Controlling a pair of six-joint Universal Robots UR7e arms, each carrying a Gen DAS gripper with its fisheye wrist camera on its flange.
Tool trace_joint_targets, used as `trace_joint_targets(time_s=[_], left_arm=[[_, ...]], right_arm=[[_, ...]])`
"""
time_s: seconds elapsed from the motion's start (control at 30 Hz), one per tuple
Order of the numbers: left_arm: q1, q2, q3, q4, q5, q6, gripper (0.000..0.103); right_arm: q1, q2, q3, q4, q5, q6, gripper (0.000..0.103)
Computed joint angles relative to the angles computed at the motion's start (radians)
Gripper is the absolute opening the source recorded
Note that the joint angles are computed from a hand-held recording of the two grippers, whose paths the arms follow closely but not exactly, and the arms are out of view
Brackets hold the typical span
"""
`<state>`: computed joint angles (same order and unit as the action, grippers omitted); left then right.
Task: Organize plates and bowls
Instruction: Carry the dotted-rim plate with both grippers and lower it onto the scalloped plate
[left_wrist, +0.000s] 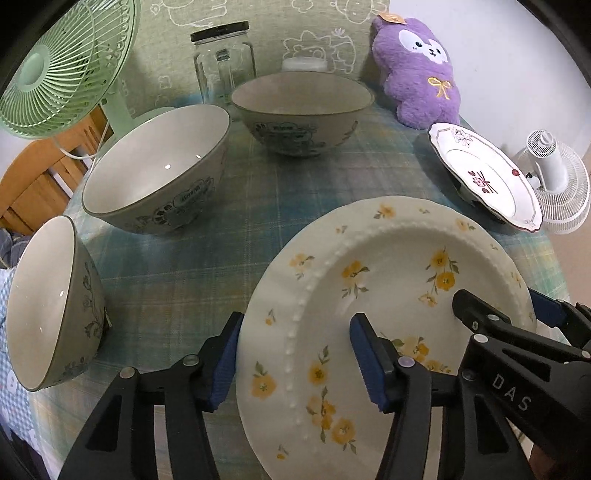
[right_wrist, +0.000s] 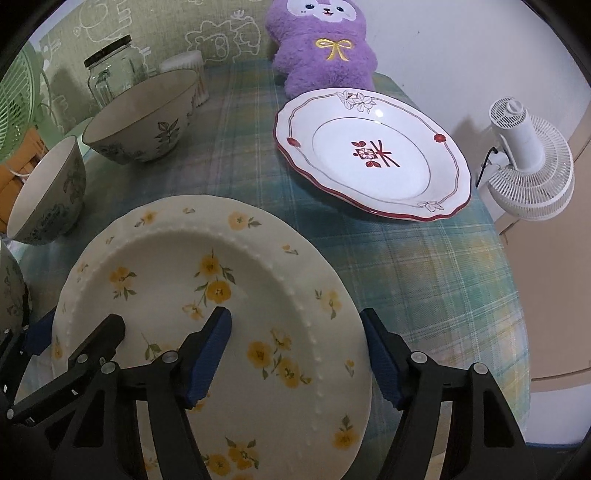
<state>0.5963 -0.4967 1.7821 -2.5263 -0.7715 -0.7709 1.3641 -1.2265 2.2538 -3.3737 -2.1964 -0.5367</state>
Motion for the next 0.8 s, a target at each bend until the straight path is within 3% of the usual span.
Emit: trace_joint_targets(time_s=[0.4, 0.8], left_arm=[[-0.018, -0.053, 0.03, 0.061, 0.015, -0.056, 0.059], [-0.079, -0.14, 0.1, 0.079, 0.021, -0.097, 0.059]], right_arm=[[0.022, -0.05, 0.012, 0.11, 0.001, 0.099, 0.071], [0.11, -0.129, 0.078, 0.104, -0.046, 0.151, 0.071]])
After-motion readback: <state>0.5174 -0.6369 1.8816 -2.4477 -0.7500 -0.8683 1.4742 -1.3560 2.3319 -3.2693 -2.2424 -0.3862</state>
